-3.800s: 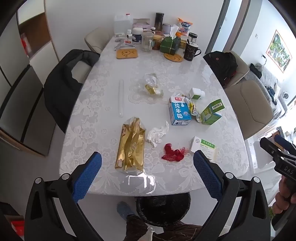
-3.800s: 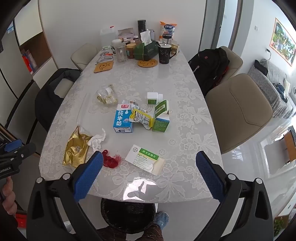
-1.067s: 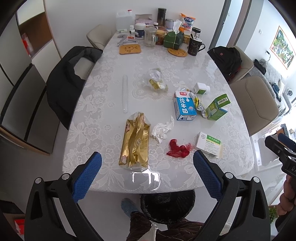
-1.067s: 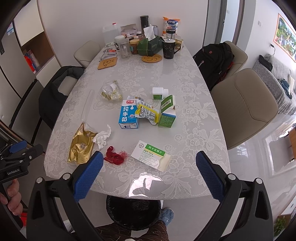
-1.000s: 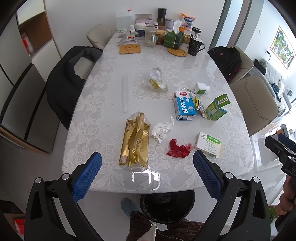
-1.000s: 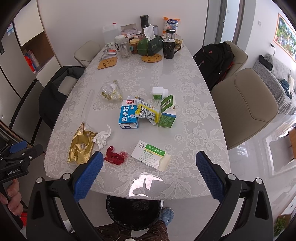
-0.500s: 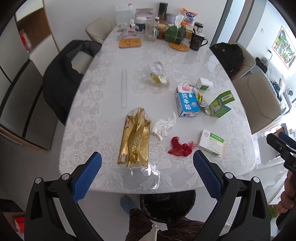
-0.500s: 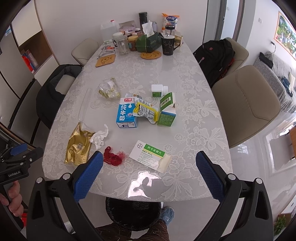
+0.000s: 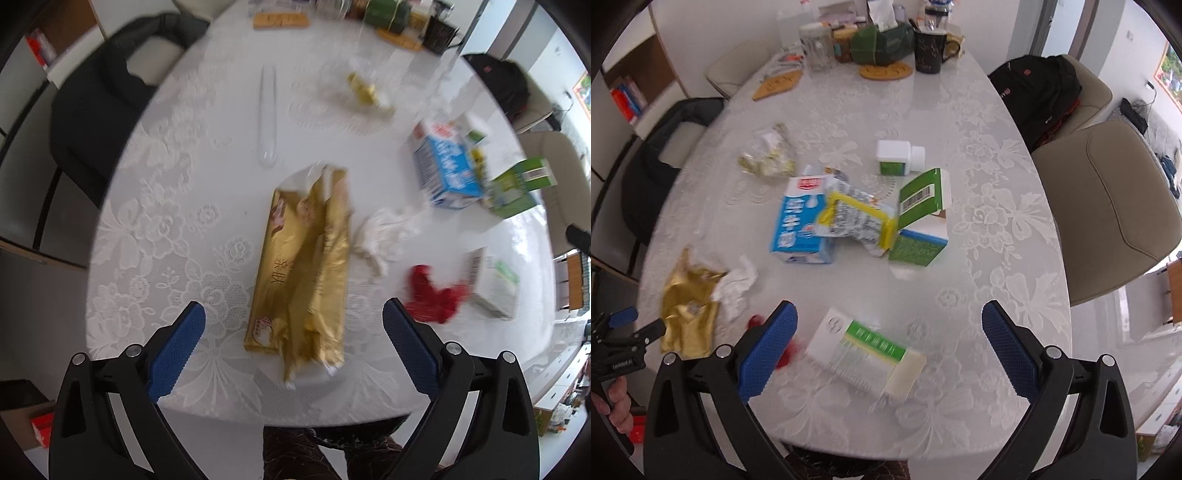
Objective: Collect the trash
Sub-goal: 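Grasp the gold wrapper with the left tool while the right tool grasps the green box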
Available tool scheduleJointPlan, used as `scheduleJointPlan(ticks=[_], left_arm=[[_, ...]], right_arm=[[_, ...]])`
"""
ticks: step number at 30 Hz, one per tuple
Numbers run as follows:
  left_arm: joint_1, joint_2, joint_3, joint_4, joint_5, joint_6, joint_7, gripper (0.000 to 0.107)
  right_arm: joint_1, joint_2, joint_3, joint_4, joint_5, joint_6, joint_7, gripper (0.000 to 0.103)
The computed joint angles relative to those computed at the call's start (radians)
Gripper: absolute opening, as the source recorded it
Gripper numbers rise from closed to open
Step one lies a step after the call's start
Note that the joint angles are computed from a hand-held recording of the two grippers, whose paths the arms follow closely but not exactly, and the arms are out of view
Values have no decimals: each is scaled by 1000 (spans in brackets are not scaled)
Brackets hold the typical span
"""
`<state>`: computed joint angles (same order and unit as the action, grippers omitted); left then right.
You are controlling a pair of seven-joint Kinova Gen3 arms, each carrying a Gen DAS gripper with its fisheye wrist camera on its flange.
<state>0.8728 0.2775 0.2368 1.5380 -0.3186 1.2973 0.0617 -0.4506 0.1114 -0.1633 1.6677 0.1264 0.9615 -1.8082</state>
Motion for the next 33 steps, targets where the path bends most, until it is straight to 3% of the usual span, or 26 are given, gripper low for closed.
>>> scheduleJointPlan(ticks=[7,13,17,19,22,24,33], left_arm=[[-66,44,-18,76,64,-123,-85,84],[-90,60,-34,126,108,-206,-120,62],[-88,72,-45,131,106,-213,-112,54],[-93,78,-49,129,109,-212,-116,50],[-100,72,-52,134,110,-213,-124,34],[-107,62,-50,127,121,-218,-136,12],[-55,27,-39,58,80,-96,-18,6]], right_arm=[[-5,150,35,-94,35,7,-27,89],[12,241,57,-180,-13,46,-27,76],[14,275,63,-217,-32,59,-28,68],[23,289,60,-233,-53,72,-19,55],[31,287,59,-237,-74,71,-8,45],[28,265,61,-216,-66,50,-5,45],[70,157,47,-165,-93,23,97,45]])
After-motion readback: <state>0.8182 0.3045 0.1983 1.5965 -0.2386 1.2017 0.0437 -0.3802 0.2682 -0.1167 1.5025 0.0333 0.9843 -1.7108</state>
